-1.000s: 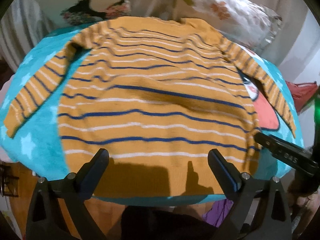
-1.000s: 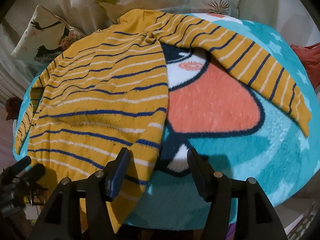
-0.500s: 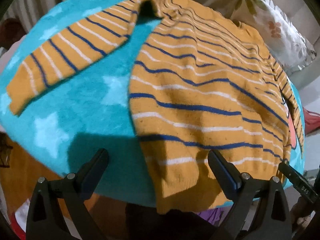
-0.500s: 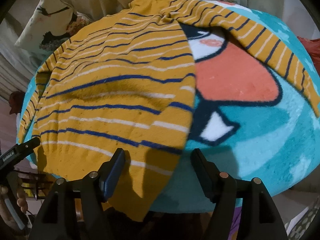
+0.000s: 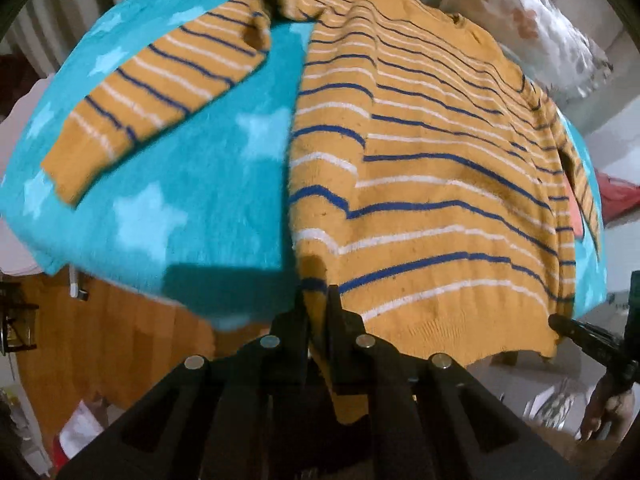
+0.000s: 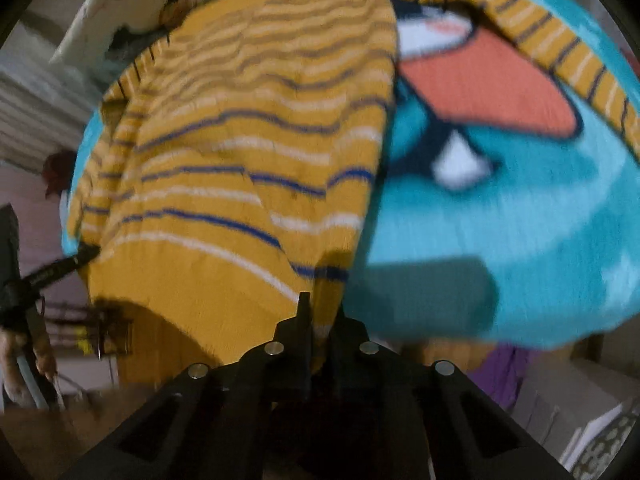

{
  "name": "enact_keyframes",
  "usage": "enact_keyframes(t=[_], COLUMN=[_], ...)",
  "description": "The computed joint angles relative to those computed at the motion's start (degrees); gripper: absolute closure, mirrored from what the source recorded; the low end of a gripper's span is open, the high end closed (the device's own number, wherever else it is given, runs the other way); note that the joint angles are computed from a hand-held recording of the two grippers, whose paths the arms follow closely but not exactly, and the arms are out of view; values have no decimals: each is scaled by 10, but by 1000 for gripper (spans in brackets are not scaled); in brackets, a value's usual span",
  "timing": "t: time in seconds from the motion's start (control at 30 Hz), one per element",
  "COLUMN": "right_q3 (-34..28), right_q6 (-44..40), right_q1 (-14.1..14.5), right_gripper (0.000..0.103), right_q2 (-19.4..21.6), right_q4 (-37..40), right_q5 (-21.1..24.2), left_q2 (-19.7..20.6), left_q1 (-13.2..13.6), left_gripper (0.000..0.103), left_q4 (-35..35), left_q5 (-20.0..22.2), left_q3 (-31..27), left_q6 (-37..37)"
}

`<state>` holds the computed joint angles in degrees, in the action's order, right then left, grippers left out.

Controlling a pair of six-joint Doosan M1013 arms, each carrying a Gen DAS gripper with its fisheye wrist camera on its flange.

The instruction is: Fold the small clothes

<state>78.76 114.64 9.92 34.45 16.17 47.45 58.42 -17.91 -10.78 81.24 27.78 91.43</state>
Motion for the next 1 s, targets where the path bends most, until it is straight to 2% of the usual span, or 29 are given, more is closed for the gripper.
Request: enact_keyframes(t=[0.1, 0.23, 0.33, 0.4, 0.5, 0.57, 0.63, 0.7, 0.8, 0.9, 1.0], right_q3=[12, 34, 43, 51, 59, 56, 37, 9, -53, -118, -189], right_q6=[-23, -25, -17, -8, 17, 17, 12, -14, -113, -183, -193], right_q1=[0, -10, -15, -20, -24, -25, -22, -21, -21, -16, -8], right_gripper=[95, 89, 84, 76, 74, 74, 74, 74, 74, 74, 74], right_q2=[-2, -11, -20, -29, -41, -44, -38, -24, 14, 55, 100], right_q4=[17, 46, 30, 27, -5, -28, -51, -43, 49, 90, 92], right_q5=[18, -7, -1, -12, -36, -58, -72, -85, -91, -61, -10], left_q2=[-13, -16, -42, -52, -61, -63, -64, -61, -60, -60, -57], left_q1=[-3, 2, 4, 0, -5, -8, -11, -16, -19, -20, -15], left_gripper=[96, 94, 87, 82, 73, 63, 60, 58, 58, 53, 51], left_q4=[8, -9, -3, 17, 42, 52, 58, 74, 92, 109, 112], left_q5=[-13, -15, -50, -67, -91, -107, -121, -125, -133, -138, -146], left_q3=[29, 35, 78, 90, 100, 101, 101, 93, 88, 84, 77], left_q6=[5, -10, -10, -9, -11, -19, -29, -47, -73, -98, -111])
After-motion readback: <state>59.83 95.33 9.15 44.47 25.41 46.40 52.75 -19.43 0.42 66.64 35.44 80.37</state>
